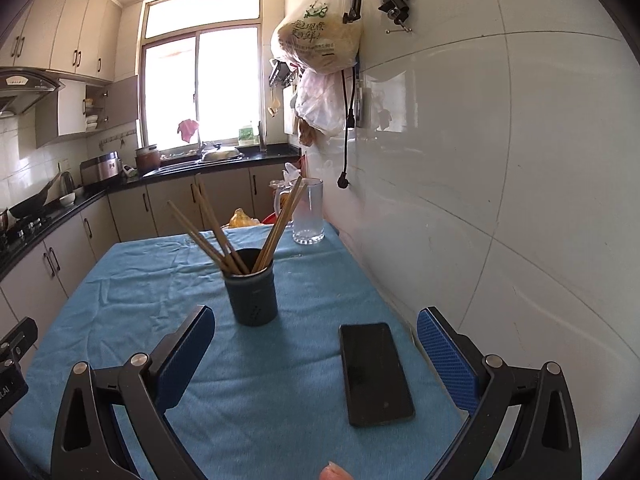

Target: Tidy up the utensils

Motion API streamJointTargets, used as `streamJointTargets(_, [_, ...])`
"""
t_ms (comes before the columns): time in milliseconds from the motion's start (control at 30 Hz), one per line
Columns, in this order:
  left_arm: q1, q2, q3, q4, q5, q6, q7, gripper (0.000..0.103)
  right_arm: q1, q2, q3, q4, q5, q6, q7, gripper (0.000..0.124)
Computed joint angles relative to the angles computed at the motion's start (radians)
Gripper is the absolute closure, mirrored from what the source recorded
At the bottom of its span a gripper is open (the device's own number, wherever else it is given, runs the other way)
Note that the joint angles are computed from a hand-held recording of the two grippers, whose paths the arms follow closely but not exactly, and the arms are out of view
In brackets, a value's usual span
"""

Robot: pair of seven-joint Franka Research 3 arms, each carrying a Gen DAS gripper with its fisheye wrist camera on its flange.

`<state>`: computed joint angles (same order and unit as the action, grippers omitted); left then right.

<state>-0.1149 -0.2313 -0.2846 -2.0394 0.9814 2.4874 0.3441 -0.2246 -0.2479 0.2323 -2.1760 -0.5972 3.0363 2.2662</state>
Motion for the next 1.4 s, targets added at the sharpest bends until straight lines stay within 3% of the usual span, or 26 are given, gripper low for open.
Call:
streamJointTargets(67, [-0.005,-0.008,-0.003,-0.006,-0.004,-0.001,0.001,0.008,0.017,-0.026,-0.014,-0.032,0.019,0.010,-0.024,0.021])
streamJointTargets(433, [-0.015,-0.051,-0.032,-0.051,-0.001,-0.010,-0.016,0.008,-0.036,-0.115,0.030,-0.135,0.157,0.056,-0.119,0.021])
streamJointTargets(633, [-0.019,-0.050,-0.036,-0.060,0.007,-0.018,-0.022,0.008,-0.119,-0.134,0.111,-0.164,0.217,0.051,-0.121,0.021])
streamJointTargets(767, [-0.018,-0.056,-0.036,-0.069,0.012,-0.017,-0.032,0.008,-0.093,-0.127,0.095,-0.167,0.266,0.033,-0.146,0.021])
streamJointTargets(1033, [-0.017,-0.067,-0.032,-0.090,-0.007,-0.014,-0.038,0.008,-0.120,-0.135,0.132,-0.170,0.260,0.034,-0.150,0.021])
streamJointTargets(1400, [-0.015,-0.067,-0.032,-0.101,-0.017,-0.005,-0.032,0.008,-0.104,-0.133,0.126,-0.172,0.258,0.022,-0.161,0.021])
